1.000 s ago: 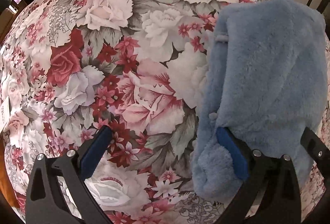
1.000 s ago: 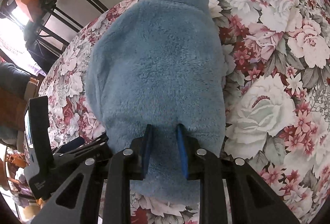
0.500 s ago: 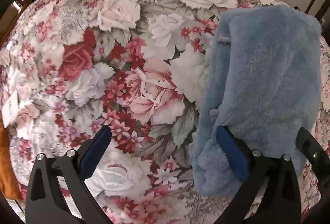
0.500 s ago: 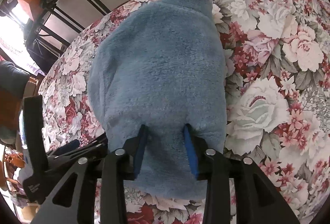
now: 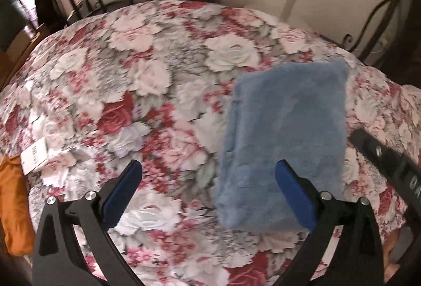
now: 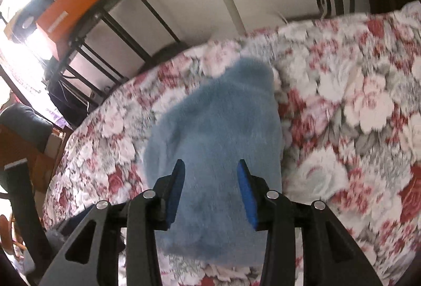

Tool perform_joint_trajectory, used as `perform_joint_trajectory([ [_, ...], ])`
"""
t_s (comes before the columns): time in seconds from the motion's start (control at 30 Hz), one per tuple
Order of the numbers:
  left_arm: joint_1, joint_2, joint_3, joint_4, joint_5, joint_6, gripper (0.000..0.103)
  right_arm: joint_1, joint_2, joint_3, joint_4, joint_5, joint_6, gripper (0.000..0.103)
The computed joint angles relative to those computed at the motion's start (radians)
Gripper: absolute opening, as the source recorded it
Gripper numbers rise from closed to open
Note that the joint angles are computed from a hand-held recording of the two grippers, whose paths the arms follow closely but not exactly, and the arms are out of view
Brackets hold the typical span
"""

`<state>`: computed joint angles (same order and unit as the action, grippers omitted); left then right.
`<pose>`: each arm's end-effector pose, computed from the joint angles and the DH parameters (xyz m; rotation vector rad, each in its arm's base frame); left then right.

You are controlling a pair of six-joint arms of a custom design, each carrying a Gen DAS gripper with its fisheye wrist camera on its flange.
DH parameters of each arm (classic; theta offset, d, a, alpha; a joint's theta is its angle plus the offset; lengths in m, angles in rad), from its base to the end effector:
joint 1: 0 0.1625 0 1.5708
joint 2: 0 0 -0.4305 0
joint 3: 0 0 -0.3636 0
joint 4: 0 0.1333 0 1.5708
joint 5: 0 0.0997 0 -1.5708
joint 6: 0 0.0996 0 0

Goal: Fold small clothes

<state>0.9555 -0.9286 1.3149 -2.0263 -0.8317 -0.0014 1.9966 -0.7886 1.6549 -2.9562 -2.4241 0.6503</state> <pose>-0.2399 -0.6866 0.3037 0.7039 2.3287 -0.3662 0.3248 -0.5752 0.1834 -0.5634 -2.3806 1.1196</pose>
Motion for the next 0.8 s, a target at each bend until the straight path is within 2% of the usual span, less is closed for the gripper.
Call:
perform_joint_trajectory([
  [0.2,0.014,0.050,0.000,0.012,-0.036,0.035,0.098,-0.032,0.019,-0.077,0.002,0.028,-0.116,0.040],
  [0.33,0.034,0.086,-0.014,0.028,-0.036,0.033,0.099,-0.073,0.041,-0.130,0.025,0.095,-0.167,0.040],
  [0.5,0.080,0.124,-0.070,0.113,-0.122,-0.028,0.099,-0.121,0.099,-0.218,0.107,0.142,-0.241,0.040],
  [0.6,0.087,0.129,-0.060,0.085,-0.123,0.012,0.099,-0.156,0.118,-0.241,0.173,0.165,-0.266,0.037],
  [0.73,0.094,0.133,-0.046,0.042,-0.123,0.041,0.099,-0.207,0.105,-0.208,0.156,0.257,-0.270,0.034],
  [0.8,0.103,0.140,-0.057,0.043,-0.145,0.031,0.099,-0.214,0.107,-0.214,0.166,0.269,-0.274,0.034],
])
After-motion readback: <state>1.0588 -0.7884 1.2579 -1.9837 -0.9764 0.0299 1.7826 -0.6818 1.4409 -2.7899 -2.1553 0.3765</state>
